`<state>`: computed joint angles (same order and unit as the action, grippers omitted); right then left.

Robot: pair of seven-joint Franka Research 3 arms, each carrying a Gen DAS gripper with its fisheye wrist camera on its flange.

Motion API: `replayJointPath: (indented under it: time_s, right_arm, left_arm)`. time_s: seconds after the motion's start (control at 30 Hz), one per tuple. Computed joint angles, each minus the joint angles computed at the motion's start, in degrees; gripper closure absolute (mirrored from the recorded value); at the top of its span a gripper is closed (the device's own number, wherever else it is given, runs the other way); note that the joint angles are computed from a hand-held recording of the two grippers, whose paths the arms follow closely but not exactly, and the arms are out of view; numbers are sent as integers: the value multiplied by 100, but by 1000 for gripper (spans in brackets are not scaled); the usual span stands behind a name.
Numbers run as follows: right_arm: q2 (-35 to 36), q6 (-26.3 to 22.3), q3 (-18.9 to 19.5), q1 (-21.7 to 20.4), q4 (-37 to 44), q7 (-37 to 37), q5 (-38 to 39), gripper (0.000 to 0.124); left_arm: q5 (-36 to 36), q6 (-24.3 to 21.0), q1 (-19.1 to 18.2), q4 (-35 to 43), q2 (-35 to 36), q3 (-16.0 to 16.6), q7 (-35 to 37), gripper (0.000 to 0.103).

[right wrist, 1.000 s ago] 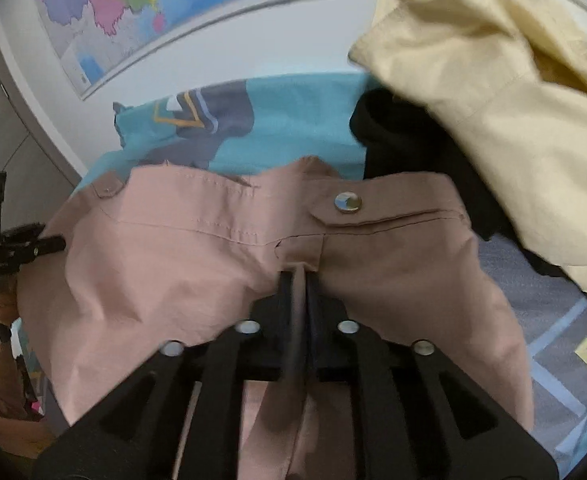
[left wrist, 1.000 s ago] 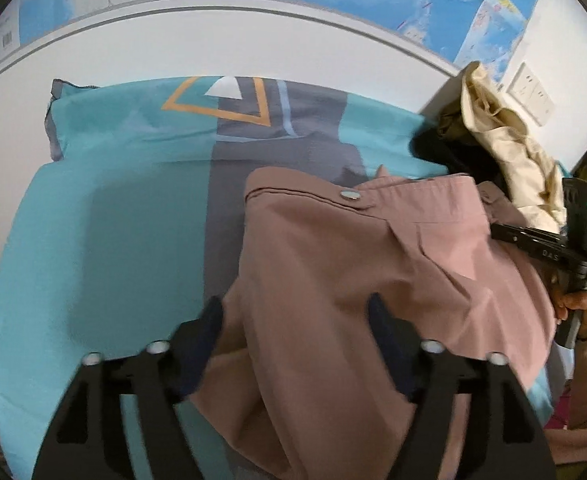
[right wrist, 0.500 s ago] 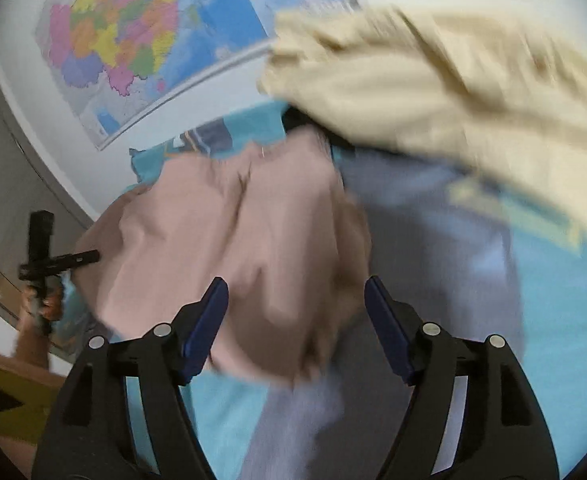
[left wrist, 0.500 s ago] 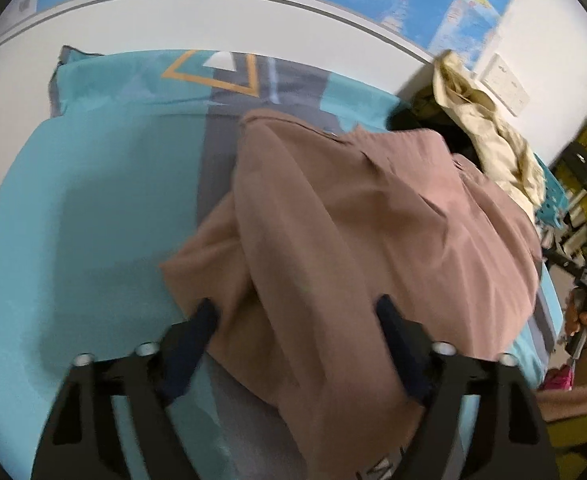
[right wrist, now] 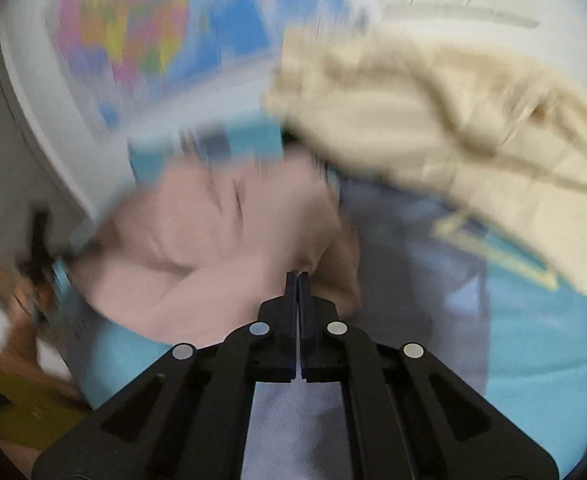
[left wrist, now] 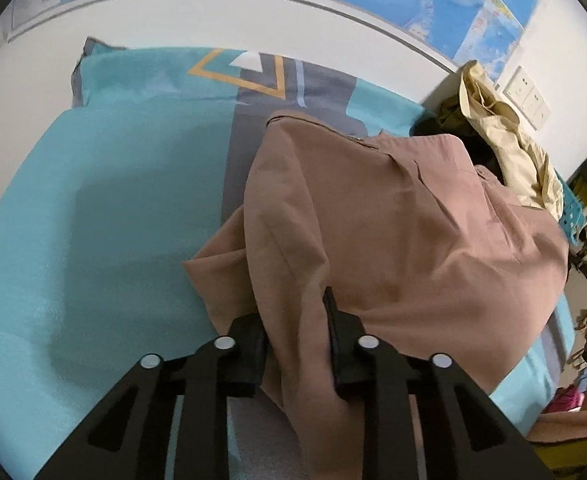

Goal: Fold large clothes

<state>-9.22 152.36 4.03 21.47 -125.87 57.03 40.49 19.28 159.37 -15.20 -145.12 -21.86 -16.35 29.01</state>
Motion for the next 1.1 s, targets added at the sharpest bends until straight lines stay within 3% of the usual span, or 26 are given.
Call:
replayJointPath:
  time_s: [0.1, 0.17, 0.2, 0.23, 0.27, 0.37, 0.43, 0.6, 0.67, 0.7, 0.77, 0.83, 0.93, 1.0, 1.1]
  right_arm:
    - [83, -130, 26, -59, -69, 349, -185, 117]
    - [-37, 90, 13, -76, -179, 480, -54, 110]
    - [-159, 288, 31, -82, -260, 551, -73, 103]
    - [-238, 413, 8, -59, -295, 527, -11, 85]
    - [-361, 627, -25, 28, -349, 362, 182, 77]
    - [-417, 723, -128, 350, -190, -352, 644, 77]
    - [-293, 528, -121, 490, -12, -661, 787, 77]
    - [519, 155, 212, 434, 553, -352, 87, 79]
    - [859, 140, 341, 395, 706, 158, -537, 86]
    - [998, 123, 377, 393, 811, 238, -652, 91]
    - [1224, 106, 437, 382, 1002, 192, -623, 114]
    - [1385, 17, 501, 342, 1262, 22, -352, 121]
    - [1465, 85, 565, 323, 1410, -136, -160, 121]
    - [1553, 113, 525, 396, 1442, 265, -724, 120]
    - [1496, 76, 563, 284, 1318, 211, -386, 114]
  left_arm:
    - [95, 0, 33, -81, -159, -69, -100, 67]
    - [129, -38, 44, -159, -345, -97, -183, 55]
    - [118, -41, 28, -191, -422, -80, -193, 52]
    - [81, -61, -6, -204, -469, -62, -192, 40]
    - [16, -120, -52, -202, -510, -25, -173, 30]
    - [181, -308, 62, -118, -587, -198, -316, 30]
    - [271, -301, 47, -43, -516, -231, -298, 30]
    - [282, -427, -52, 196, -136, -203, -163, 30]
    - [158, -446, -153, 270, 84, -103, -18, 53]
    - [136, -324, -167, 237, 127, -64, 15, 59]
    - [304, -168, -3, 190, 124, -140, -214, 80]
    - [264, -62, 24, 134, 38, -54, -252, 91]
    - [274, -104, 115, 141, -58, -30, -271, 96]
    - [276, -164, 117, 190, -7, -45, -253, 97]
    - [381, -405, 137, 286, 85, -144, -264, 84]
